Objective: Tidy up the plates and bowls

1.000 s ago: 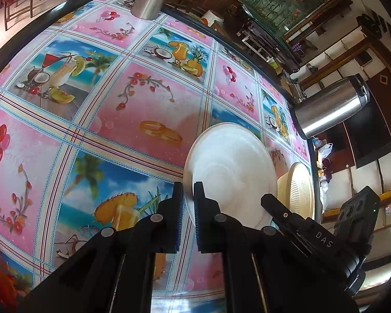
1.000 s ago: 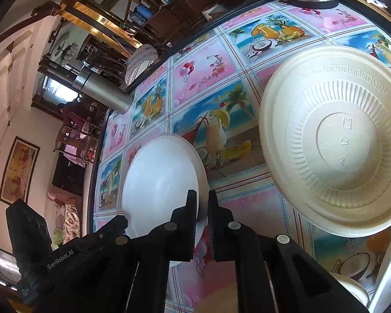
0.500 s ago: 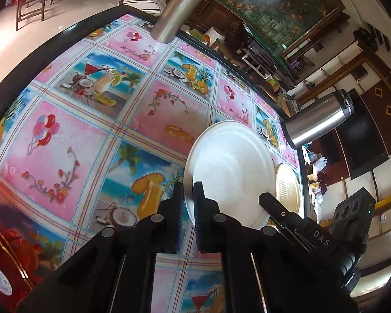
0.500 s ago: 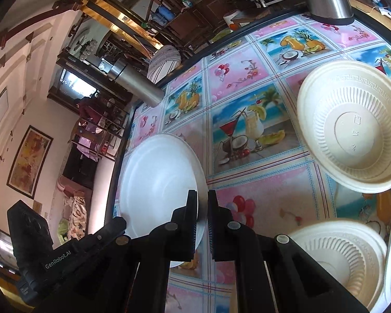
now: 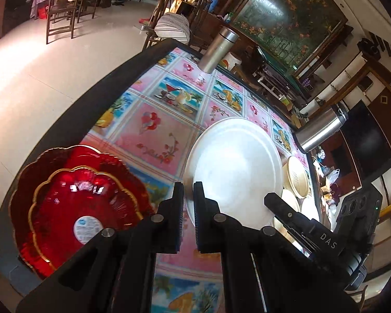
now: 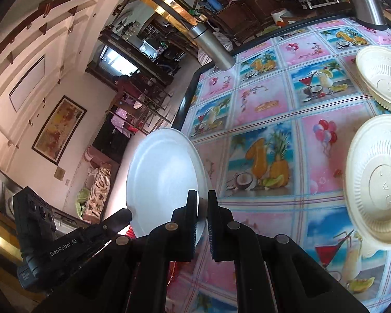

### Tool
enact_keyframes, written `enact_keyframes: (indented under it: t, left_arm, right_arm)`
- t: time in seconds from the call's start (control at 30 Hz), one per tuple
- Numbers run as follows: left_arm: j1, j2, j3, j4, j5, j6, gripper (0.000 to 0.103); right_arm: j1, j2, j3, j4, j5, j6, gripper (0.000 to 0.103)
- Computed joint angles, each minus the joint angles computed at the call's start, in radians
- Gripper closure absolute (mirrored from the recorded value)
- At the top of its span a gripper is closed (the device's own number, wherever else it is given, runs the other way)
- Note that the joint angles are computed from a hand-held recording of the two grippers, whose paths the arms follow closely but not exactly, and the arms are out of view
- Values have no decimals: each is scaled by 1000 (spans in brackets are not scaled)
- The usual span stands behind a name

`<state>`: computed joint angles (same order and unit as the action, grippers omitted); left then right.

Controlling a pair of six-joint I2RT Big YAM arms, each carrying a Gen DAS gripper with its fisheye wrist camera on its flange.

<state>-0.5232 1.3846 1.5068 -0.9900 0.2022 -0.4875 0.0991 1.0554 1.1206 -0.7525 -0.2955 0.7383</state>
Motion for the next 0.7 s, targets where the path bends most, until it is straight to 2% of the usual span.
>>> enact_keyframes:
  t: [0.17,0.33,0.43,0.7]
  left_arm:
    - [74,-118,-110,-6,-20,27,97]
    - [117,-166,-174,-10,-59,44,97]
    - [139,-174,-206,-8,-55,51,97]
    - [183,-159,-269,-24,-38,68,97]
  right_arm:
    - [166,8,32,-10,80,7,96]
    - [282,55,53,-15,132,14,95]
    - [324,83,53,-20,149,19,95]
    - [370,168,44,-33,138,37,95]
